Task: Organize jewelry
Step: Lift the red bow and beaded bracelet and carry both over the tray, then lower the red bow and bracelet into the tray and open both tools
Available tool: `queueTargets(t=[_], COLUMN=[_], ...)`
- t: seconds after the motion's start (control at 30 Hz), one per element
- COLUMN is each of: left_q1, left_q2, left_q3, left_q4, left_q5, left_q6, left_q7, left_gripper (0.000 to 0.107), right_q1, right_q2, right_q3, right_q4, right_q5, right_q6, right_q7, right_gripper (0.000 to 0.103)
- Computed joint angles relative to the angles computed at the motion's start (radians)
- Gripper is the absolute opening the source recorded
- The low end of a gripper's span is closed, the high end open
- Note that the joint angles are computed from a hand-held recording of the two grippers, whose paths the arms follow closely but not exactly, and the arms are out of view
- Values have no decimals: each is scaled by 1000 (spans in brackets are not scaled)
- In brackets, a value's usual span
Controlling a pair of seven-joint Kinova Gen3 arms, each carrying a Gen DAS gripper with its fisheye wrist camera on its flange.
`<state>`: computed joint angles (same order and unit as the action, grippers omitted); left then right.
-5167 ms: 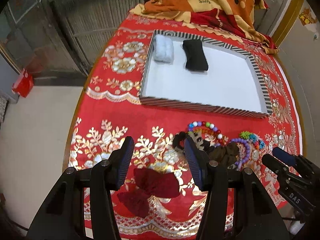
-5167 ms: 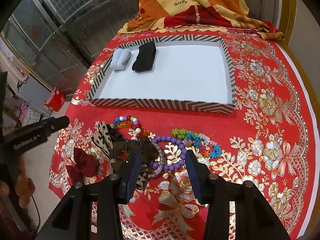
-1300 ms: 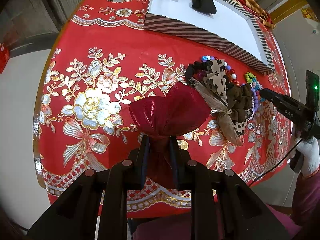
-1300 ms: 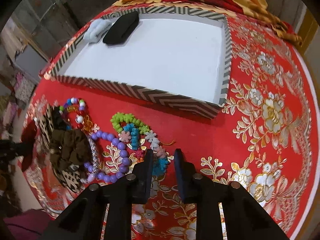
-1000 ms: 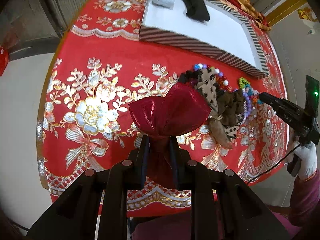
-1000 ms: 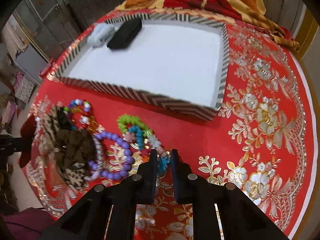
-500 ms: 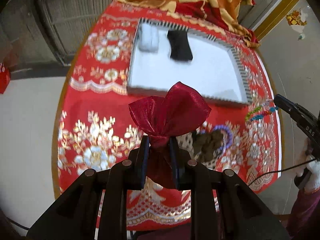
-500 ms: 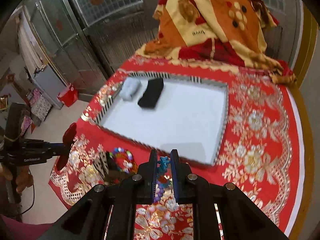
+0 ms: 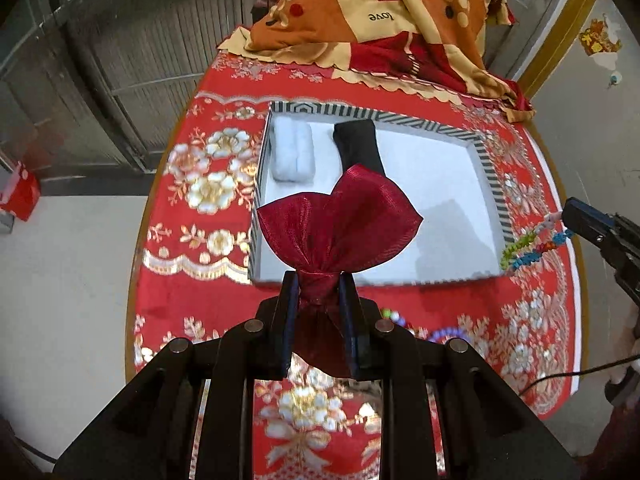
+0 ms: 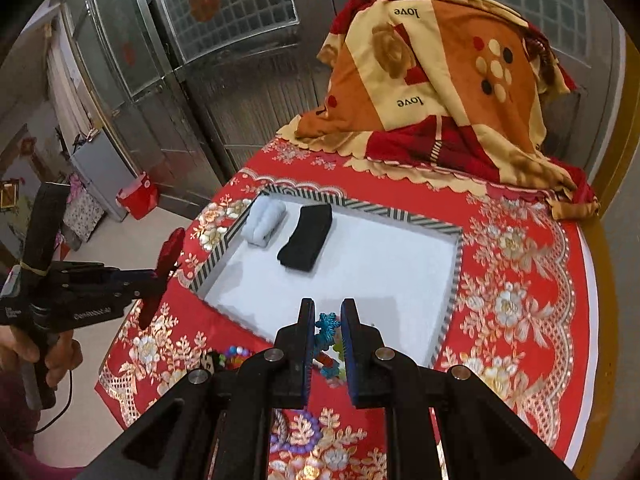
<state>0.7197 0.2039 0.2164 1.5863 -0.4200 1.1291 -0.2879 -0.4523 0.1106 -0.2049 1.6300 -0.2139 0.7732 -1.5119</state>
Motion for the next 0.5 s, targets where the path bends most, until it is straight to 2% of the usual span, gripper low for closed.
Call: queueTargets(t=[0.23,0.5], left_q1=[-16,-59], left_q2=[80,148], left_q3=[-35,-81], left_q4=[-57,-66], left_q5=[-10,51], left_q6=[30,-15], left_q7=[-22,-51], left_gripper=[19,19], right_q1=[-1,-4], right_q2=[113,299], right_q3=[-7,-16], right_q4=[-107,-264], right_q5=[-18,-45], right_q6=[27,90], right_q7=[38,66], right_gripper=[12,12])
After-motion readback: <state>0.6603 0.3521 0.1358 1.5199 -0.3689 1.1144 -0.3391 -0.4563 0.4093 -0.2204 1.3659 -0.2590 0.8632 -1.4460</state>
